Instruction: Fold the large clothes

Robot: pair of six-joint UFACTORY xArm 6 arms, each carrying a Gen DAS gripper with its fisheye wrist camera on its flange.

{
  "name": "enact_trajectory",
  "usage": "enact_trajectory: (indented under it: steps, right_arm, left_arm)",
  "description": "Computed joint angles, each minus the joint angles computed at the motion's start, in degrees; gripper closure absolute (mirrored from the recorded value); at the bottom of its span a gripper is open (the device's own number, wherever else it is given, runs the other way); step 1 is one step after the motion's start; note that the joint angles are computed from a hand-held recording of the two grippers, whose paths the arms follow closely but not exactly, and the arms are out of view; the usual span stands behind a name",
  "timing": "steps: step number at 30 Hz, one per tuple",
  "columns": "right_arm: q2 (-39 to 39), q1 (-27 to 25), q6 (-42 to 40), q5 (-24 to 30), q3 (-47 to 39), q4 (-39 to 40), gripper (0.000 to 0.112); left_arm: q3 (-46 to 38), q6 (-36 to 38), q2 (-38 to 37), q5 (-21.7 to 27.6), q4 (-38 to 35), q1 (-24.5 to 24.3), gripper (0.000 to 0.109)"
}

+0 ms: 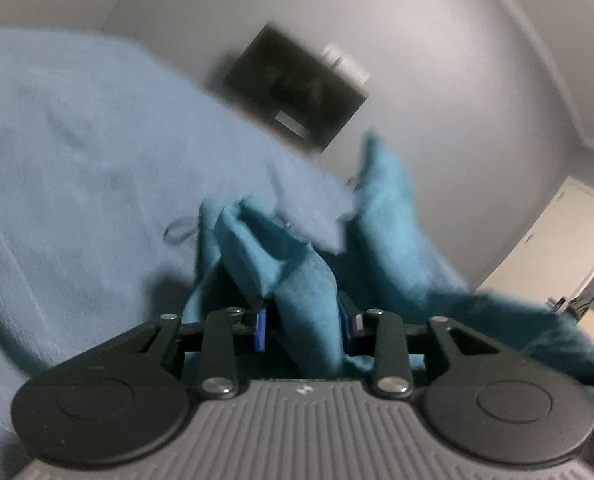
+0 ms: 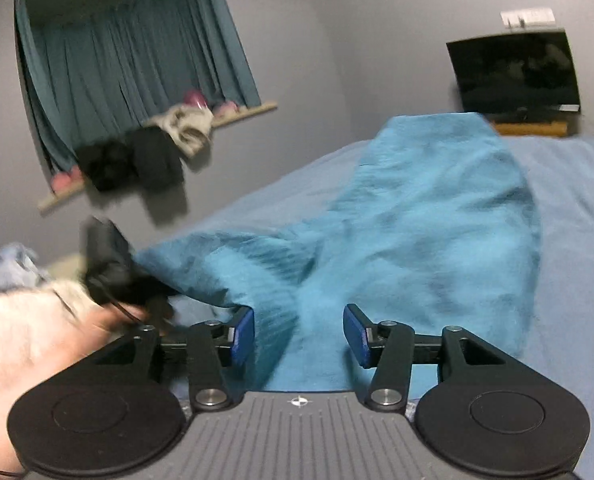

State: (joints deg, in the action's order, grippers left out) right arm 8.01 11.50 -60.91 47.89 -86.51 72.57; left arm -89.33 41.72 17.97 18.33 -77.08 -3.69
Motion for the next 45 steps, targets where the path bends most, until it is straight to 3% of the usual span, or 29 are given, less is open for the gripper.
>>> enact_trajectory:
  steps: [2, 5, 6, 8, 11, 12, 13, 15, 18, 19, 21, 22, 26, 30, 31, 34, 37, 39, 42, 45]
  right_arm:
    - [3.0, -1.5, 0.0, 5.0, -3.1, 2.2, 0.06]
    - [2.4, -2.2, -1.0, 4.8, -2.2, 5.8, 0.06]
    - [4.1, -1.8, 0.8, 2.7, -4.4, 6.0, 0.058]
    - [6.6, 0.2, 8.4, -7.7, -7.7, -0.7, 0.056]
    - [12.1, 3.1, 24.0, -25.6, -10.1, -18.7, 0.055]
    - [14.3, 3.4, 30.0, -29.0, -10.8, -24.7, 0.055]
    - [16.6, 3.1, 36.0, -30.0, -12.5, -30.7, 0.056]
    - [19.6, 2.9, 43.7, -29.5, -14.8, -36.2, 0.057]
    - [24.0, 2.2, 43.4, -23.5, -21.0, -29.6, 0.059]
    - [24.3, 1.9, 40.8, -21.5, -21.7, -24.7, 0.059]
    - [24.4, 1.5, 36.6, -18.7, -22.0, -17.9, 0.059]
    - [23.9, 1.7, 35.0, -18.9, -21.3, -17.2, 0.058]
    - [22.8, 2.5, 31.5, -20.1, -19.2, -16.0, 0.058]
    - [22.2, 2.8, 29.8, -20.8, -18.2, -14.6, 0.058]
    - [21.4, 1.7, 28.9, -19.7, -17.7, -14.1, 0.058]
    - [22.6, 1.4, 28.0, -19.1, -19.2, -14.0, 0.058]
    - [23.6, 1.3, 27.9, -18.8, -20.3, -13.8, 0.058]
    - [23.7, 1.3, 27.5, -18.7, -20.5, -13.7, 0.057]
    - [23.4, 1.9, 24.8, -18.8, -19.9, -13.4, 0.057]
    - [22.9, 2.2, 19.4, -17.0, -20.1, -12.6, 0.056]
  left_arm:
    - [-2.2, -10.7, 3.2, 1.3, 12.0, 0.4, 0.079]
    - [-3.2, -22.3, 5.2, 1.5, 23.8, 0.6, 0.079]
    - [-3.3, -23.2, 5.4, 1.5, 24.2, 0.8, 0.079]
    - [-2.8, -22.8, 5.2, 0.6, 23.1, 0.8, 0.079]
    - [0.0, -18.7, 2.2, -1.6, 18.4, 0.4, 0.079]
    - [0.4, -17.2, 1.5, -2.4, 16.6, 0.4, 0.078]
    - [2.3, -14.6, -0.2, -3.4, 13.5, 0.4, 0.077]
    - [3.4, -7.4, -1.7, -6.4, 4.8, 0.2, 0.063]
    - [3.7, 6.0, -5.3, -12.5, -12.8, -0.2, 0.04]
    - [3.0, 8.2, -6.3, -13.2, -16.0, 0.1, 0.038]
    - [1.3, 7.7, -7.5, -9.2, -15.3, 1.5, 0.03]
    - [-0.1, 4.9, -7.2, -4.9, -11.3, 2.6, 0.028]
    - [-13.4, -14.5, 1.2, 15.9, 12.6, 6.3, 0.023]
    - [-27.8, -30.2, 10.6, 26.6, 36.0, 5.9, 0.023]
    - [-31.1, -32.4, 12.5, 29.7, 39.0, 6.0, 0.023]
    - [-37.2, -35.0, 16.9, 36.8, 39.1, 6.0, 0.023]
    - [-35.7, -34.6, 16.8, 39.6, 38.7, 5.8, 0.042]
    - [-28.3, -30.6, 13.0, 37.7, 34.0, 5.9, 0.098]
    - [-12.1, -20.6, 2.3, 29.2, 24.0, 5.5, 0.104]
    - [2.0, -14.6, -8.3, 22.2, 22.1, 4.9, 0.104]
